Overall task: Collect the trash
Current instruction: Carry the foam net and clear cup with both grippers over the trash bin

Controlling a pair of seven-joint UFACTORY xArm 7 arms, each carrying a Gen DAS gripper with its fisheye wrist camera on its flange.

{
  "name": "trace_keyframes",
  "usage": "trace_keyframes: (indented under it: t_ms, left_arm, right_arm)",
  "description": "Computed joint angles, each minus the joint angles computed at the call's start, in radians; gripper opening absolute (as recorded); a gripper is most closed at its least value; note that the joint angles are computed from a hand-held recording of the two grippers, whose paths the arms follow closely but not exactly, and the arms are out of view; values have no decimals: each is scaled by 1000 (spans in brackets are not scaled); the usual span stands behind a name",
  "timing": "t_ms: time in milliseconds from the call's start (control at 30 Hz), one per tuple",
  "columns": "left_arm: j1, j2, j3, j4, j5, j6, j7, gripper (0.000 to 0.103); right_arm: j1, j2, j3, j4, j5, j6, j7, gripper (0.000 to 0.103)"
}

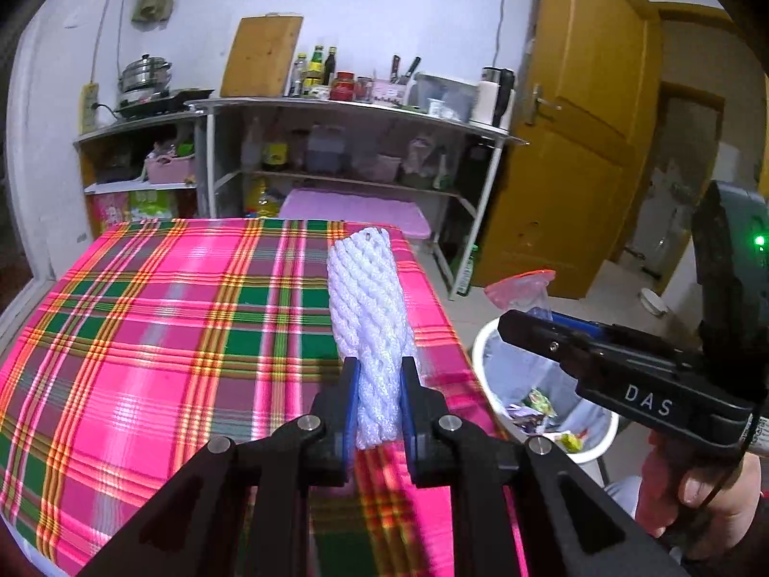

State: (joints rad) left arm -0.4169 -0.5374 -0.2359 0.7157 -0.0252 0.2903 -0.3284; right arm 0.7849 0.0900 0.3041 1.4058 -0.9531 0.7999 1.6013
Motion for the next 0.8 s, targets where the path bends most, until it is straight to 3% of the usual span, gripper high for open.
trace_keyframes:
  t_ms: [800]
  left_arm:
    - [-110, 32, -32, 2, -28, -5, 1, 16]
  right_arm:
    - [-106, -216, 126, -241, 64, 50, 114, 31]
